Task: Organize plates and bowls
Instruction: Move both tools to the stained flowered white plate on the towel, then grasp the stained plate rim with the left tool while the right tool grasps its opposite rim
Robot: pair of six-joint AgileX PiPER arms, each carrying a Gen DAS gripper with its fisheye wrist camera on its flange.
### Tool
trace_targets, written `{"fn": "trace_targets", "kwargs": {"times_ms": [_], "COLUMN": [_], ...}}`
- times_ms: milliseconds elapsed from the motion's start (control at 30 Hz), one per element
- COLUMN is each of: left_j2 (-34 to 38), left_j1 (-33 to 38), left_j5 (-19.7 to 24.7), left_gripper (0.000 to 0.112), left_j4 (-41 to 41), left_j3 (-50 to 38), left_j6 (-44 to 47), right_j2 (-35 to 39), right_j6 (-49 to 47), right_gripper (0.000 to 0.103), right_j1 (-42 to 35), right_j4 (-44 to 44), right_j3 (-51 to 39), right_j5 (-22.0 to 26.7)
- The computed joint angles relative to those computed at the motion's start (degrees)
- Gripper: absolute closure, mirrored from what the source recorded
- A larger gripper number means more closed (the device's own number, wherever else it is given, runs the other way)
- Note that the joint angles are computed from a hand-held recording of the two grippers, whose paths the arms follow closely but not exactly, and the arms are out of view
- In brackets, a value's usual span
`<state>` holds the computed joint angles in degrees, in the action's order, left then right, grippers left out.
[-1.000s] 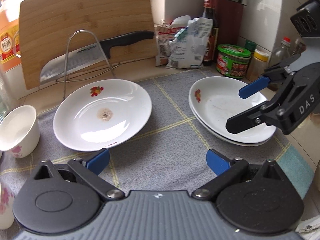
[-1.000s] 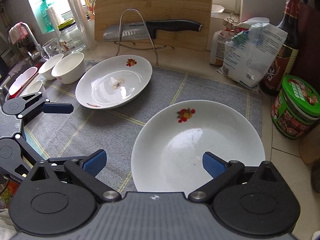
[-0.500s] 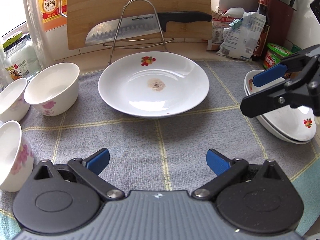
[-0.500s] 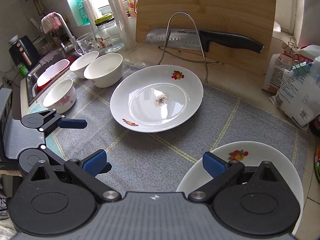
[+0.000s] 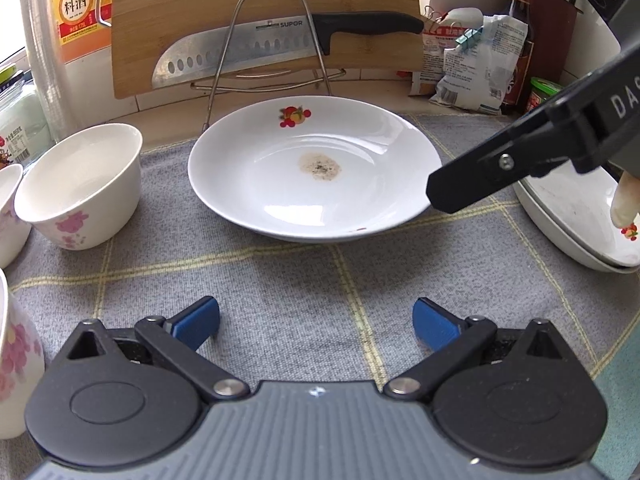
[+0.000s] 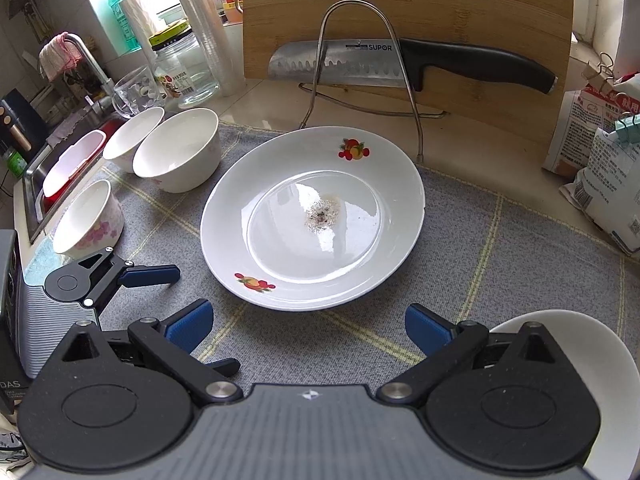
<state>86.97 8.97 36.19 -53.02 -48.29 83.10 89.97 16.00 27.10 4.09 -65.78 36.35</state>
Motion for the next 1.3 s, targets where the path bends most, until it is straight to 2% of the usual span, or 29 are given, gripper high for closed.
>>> {"fn": "trace_targets", "kwargs": {"times_ms": [400, 700, 1000, 1300], "left_j2": [4.84, 7.02, 8.3, 9.69], "left_j1": [-2.12, -2.17, -1.8, -0.23], "left_j5": [-1.52, -2.08, -1.56, 1.15], "left_gripper": [0.009, 0.009, 0.009, 0.009], "left_j4": [-5.92, -11.08, -13.44, -16.31], "left_j3": [-3.21, -4.06, -4.8, -5.17], "left_j6": [6.34, 11.16, 14.05, 19.67], "right_j2": [5.96, 11.71, 16.46, 22.52], "right_j6": [-1.27, -6.06, -14.3, -23.18], "right_gripper": [0.0, 0.0, 0.0, 0.0], "right_j1": [-2.9, -5.31, -8.92, -11.97], "right_j4": [1.99, 6.16, 12.51, 17.15], "right_j3": [-4.41, -9.65, -15.34, -24.38], "right_j5": [1.16, 3.15, 5.59, 10.52]}}
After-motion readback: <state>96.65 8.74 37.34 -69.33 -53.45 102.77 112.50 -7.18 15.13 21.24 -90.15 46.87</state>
